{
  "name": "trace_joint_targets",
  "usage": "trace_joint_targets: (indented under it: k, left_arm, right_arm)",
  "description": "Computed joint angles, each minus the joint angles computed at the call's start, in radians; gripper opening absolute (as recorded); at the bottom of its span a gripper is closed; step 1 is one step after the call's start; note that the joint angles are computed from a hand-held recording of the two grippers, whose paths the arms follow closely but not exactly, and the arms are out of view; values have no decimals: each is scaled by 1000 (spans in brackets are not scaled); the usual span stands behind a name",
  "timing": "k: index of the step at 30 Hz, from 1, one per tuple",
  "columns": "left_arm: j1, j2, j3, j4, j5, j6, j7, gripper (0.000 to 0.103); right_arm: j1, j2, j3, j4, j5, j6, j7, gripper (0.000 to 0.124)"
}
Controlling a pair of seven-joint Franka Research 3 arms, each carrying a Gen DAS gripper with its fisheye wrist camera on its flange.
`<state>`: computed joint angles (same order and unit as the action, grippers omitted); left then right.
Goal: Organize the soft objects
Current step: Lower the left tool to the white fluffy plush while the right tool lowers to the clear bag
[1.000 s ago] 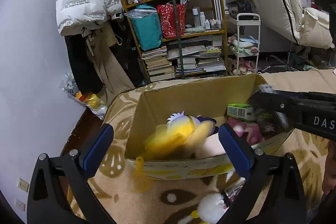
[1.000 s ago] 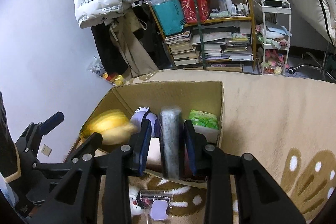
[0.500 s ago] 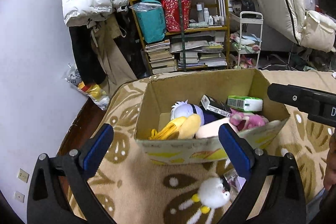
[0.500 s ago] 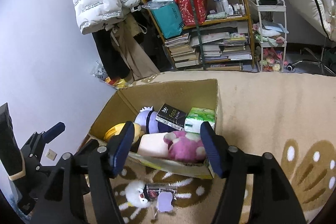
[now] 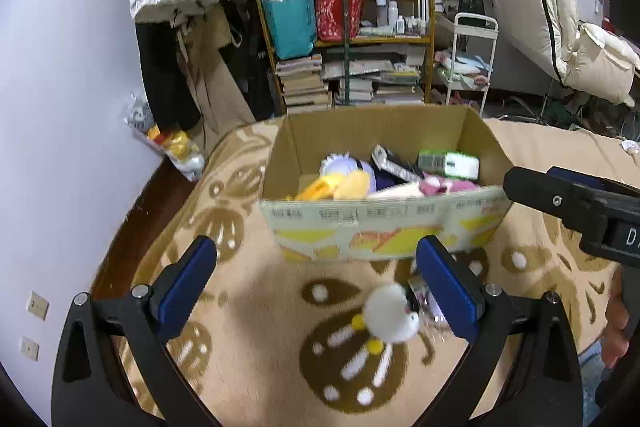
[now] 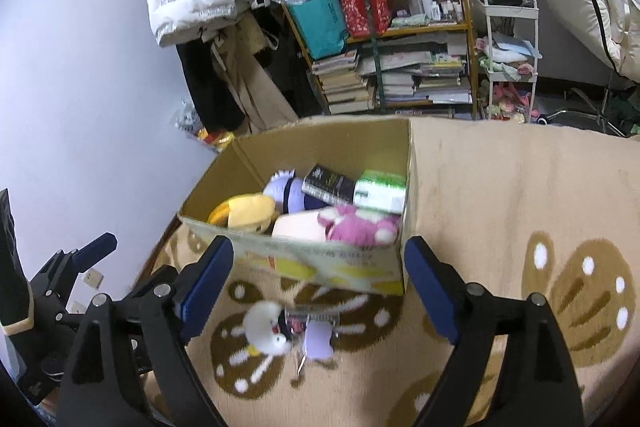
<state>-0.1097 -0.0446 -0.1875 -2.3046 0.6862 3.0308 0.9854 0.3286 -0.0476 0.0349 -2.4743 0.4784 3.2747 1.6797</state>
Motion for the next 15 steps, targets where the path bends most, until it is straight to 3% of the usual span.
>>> trace_joint_targets:
  k: [6,13,15]
  left_arm:
    - [-22,-33,6,-51,-127,-21,92,99]
    - [-47,-40,10,-91,-271,-28,228,99]
    - [-44,-33,4,-91,-270,-34,230,99]
  right_arm:
    - [-129,-24,118,-30,-142,-36,119,93]
    - [-77,-26,77,-41,-145,-49,124,97]
    - [-24,-17,32,-32,-90,-59,76,97]
